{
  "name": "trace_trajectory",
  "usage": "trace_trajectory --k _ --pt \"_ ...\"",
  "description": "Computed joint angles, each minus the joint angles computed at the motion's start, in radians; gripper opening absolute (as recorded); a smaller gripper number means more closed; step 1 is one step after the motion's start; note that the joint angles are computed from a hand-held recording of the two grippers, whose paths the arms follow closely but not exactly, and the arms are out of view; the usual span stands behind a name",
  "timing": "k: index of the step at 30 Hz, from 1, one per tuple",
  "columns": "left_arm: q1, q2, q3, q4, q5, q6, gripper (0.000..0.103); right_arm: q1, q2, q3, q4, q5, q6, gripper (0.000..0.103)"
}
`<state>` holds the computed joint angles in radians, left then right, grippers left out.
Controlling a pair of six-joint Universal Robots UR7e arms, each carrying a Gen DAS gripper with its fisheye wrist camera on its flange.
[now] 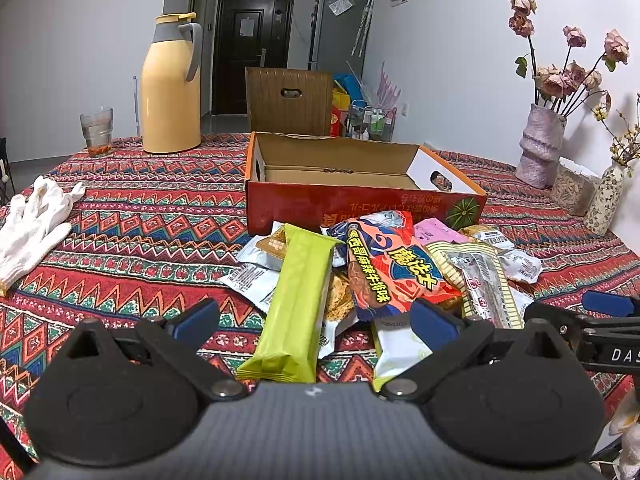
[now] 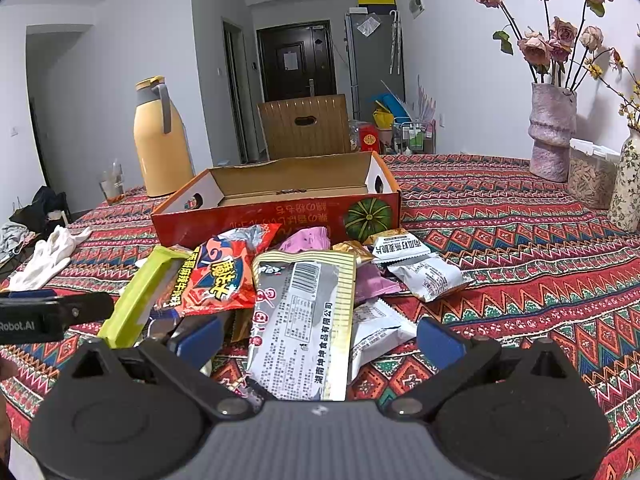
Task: Organize snacks
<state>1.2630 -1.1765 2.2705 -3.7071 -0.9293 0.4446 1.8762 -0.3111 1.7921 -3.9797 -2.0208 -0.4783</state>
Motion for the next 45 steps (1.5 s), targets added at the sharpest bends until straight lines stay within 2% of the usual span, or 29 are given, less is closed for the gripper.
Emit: trace_trajectory --k 18,23,25,31,37,39,43,45 --pt "0.026 0.001 -0.025 0.040 -0.030 -0.026 0.103 -0.007 0.011 -0.020 0.025 -0.013 0.007 0.101" --pt "0.040 0.003 -0.043 0.063 -0.029 -0.044 0.103 -0.016 0.029 -0.056 0.068 -0.017 0.020 0.083" --pt "0.045 0.005 -0.052 0.076 -0.025 -0.050 0.103 -0.018 0.035 -0.071 0.095 -0.016 0.028 0.079" --pt "0.061 0.010 -0.077 0.117 -0.017 -0.073 0.103 -0.023 0.059 -0.119 0.148 -0.012 0.037 0.077" --pt "0.076 0.012 -0.090 0.142 -0.023 -0.084 0.103 -0.029 0.077 -0.148 0.166 -0.014 0.033 0.069" --pt "0.079 0.014 -0.096 0.150 -0.026 -0.086 0.103 -0.032 0.074 -0.142 0.163 -0.003 0.032 0.062" --pt "0.083 0.024 -0.112 0.163 -0.015 -0.081 0.103 -0.037 0.065 -0.126 0.165 0.027 0.022 0.039" --pt "0.085 0.032 -0.123 0.166 -0.006 -0.073 0.103 -0.037 0.062 -0.118 0.159 0.035 0.021 0.034"
